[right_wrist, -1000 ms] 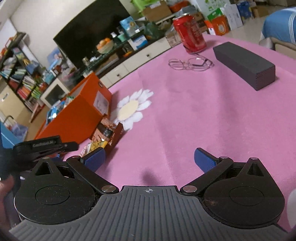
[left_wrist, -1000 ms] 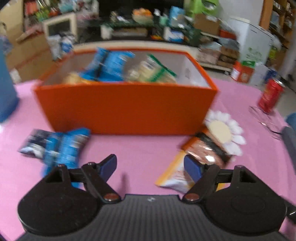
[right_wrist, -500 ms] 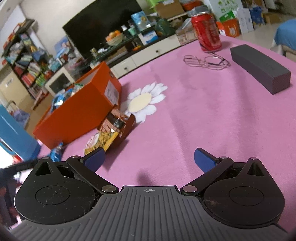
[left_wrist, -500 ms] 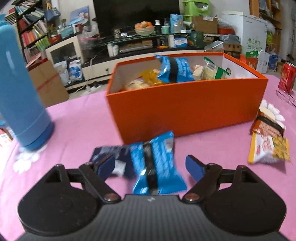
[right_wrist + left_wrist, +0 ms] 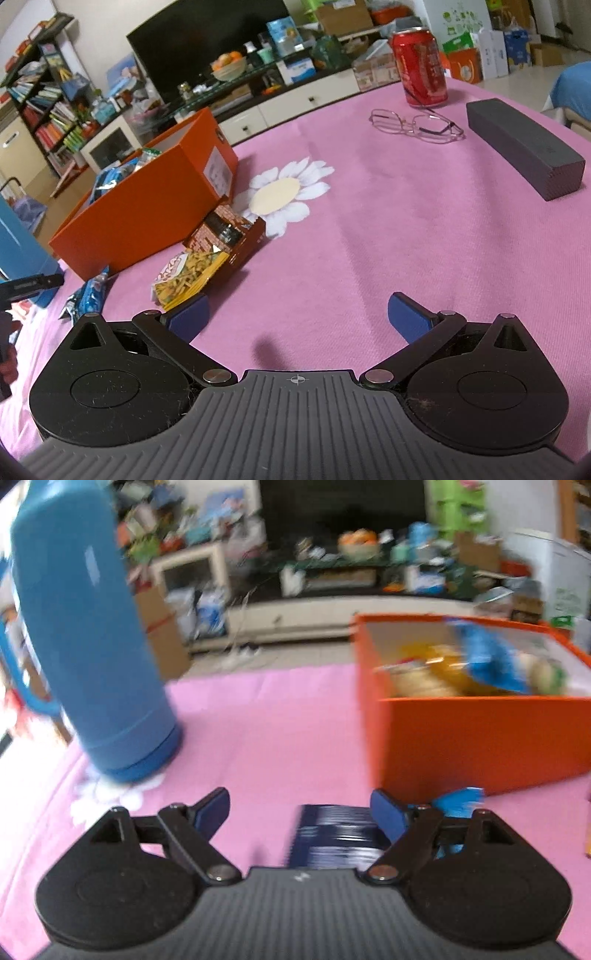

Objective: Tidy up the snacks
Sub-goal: 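Move the left tool to the dark navy packet while the right tool approaches the yellow KaKa packet, then grasp the dark navy packet with the left tool while the right tool grasps the yellow KaKa packet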

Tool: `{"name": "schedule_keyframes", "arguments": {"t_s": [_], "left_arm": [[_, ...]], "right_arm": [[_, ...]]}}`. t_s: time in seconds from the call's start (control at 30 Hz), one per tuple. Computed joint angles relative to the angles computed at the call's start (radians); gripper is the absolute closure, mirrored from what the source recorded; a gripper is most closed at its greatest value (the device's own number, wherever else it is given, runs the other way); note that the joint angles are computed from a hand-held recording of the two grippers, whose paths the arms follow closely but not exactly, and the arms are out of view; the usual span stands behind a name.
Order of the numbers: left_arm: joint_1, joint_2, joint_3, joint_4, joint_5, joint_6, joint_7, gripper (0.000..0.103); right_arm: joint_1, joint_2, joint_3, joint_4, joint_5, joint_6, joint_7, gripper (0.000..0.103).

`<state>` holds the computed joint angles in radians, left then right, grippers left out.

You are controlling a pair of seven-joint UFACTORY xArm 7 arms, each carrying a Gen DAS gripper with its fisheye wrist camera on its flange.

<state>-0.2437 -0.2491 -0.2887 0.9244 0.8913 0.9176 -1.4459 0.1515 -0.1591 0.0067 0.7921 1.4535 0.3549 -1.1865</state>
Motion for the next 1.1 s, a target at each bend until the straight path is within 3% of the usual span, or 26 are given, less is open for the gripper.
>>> {"name": "schedule_keyframes", "arguments": {"t_s": [0.1,0.17,0.27,0.37,0.53,0.77,0.9,1.0,1.1], "left_arm": [[0.022,0.027,0.046,0.009,-0.085,-0.001,0.061,0.020],[0.035,0.061,0.057,0.023,-0.085,0.001,0.063,0.020],[0.048,0.074,0.076,0.020,-0.034,-0.079,0.029,0.020],[0.039,0.104,0.079,0.042,-0.057,-0.075,0.112,0.019],[-0.007,0.050,0.049,-0.003,-0.076,-0.037,0.148,0.020],[-0.096,-0.093,-0.069,-0.108,-0.182,0.031,0.059,0.020],[-0.131,-0.123,-0.115,-0.109,-0.240,0.090,0.091,0.020],[-0.127,-0.128,-0.121,-0.099,-0.252,0.122,0.092,0.019],[-0.116,-0.139,-0.100,-0.108,-0.317,0.112,0.023,0.019]], "right_arm": [[0.004,0.001,0.007,0.000,-0.009,-0.019,-0.003,0.006],[0.009,0.001,0.011,-0.002,-0.016,-0.031,-0.006,0.006],[0.017,-0.001,0.014,-0.005,-0.028,-0.044,-0.012,0.006],[0.024,-0.002,0.012,-0.006,-0.035,-0.053,-0.010,0.006],[0.022,-0.004,0.002,-0.006,-0.019,-0.038,-0.005,0.006],[0.008,-0.013,-0.007,-0.009,0.010,-0.005,-0.007,0.006],[0.002,-0.020,-0.009,-0.012,0.015,0.011,-0.010,0.006],[0.000,-0.026,-0.008,-0.015,0.019,0.016,-0.017,0.006],[0.000,-0.030,-0.007,-0.017,0.029,0.015,-0.031,0.006]]}}
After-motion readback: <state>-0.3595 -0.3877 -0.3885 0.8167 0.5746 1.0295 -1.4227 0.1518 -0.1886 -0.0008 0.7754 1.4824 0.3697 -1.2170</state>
